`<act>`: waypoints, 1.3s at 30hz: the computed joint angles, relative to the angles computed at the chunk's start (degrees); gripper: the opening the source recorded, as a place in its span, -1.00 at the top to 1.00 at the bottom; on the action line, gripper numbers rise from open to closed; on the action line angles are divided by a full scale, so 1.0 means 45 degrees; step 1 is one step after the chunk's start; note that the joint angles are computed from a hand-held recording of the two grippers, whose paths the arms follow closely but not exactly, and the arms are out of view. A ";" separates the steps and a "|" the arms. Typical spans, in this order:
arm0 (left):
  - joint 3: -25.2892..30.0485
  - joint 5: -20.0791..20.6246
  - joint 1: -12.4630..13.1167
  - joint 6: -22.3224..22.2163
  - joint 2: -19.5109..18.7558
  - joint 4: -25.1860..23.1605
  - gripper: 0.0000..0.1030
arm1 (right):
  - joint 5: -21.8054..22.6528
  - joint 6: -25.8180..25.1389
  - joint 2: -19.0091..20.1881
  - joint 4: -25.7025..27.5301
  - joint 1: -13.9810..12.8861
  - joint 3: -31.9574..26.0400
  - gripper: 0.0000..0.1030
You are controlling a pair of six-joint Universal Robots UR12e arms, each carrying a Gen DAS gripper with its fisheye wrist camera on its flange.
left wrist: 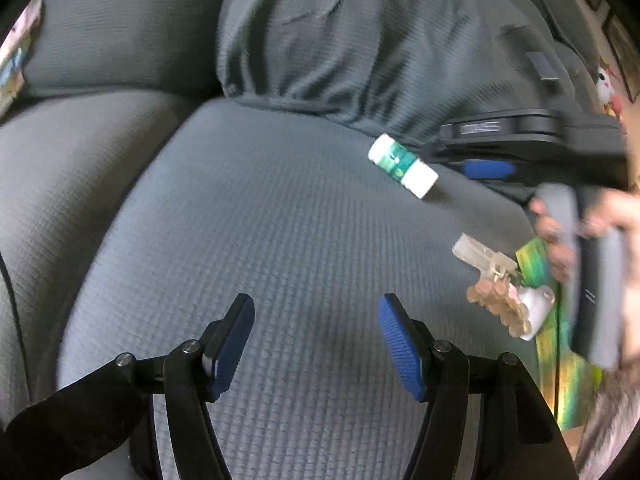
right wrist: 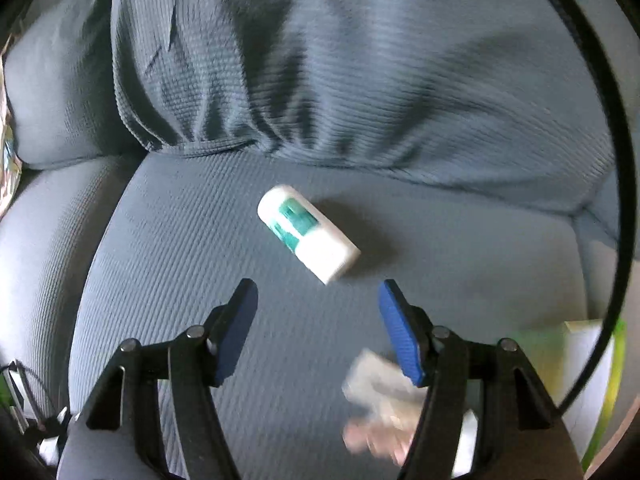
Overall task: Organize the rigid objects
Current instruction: 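Grasp the green-label white bottle on the sofa with the right gripper, then carry the green-label bottle with the right gripper over the box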
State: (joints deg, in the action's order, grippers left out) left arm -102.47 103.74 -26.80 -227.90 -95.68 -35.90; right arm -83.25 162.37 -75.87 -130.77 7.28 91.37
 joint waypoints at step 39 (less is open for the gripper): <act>0.0094 -0.0056 -0.0760 0.0401 0.0471 -0.1242 -0.27 | 0.2248 -0.2404 -0.4698 0.3402 -0.2121 0.4068 0.19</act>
State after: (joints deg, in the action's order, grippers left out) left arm -102.05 103.48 -30.22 -226.09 -93.56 -41.49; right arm -73.13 151.55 -97.01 -115.46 -2.26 109.68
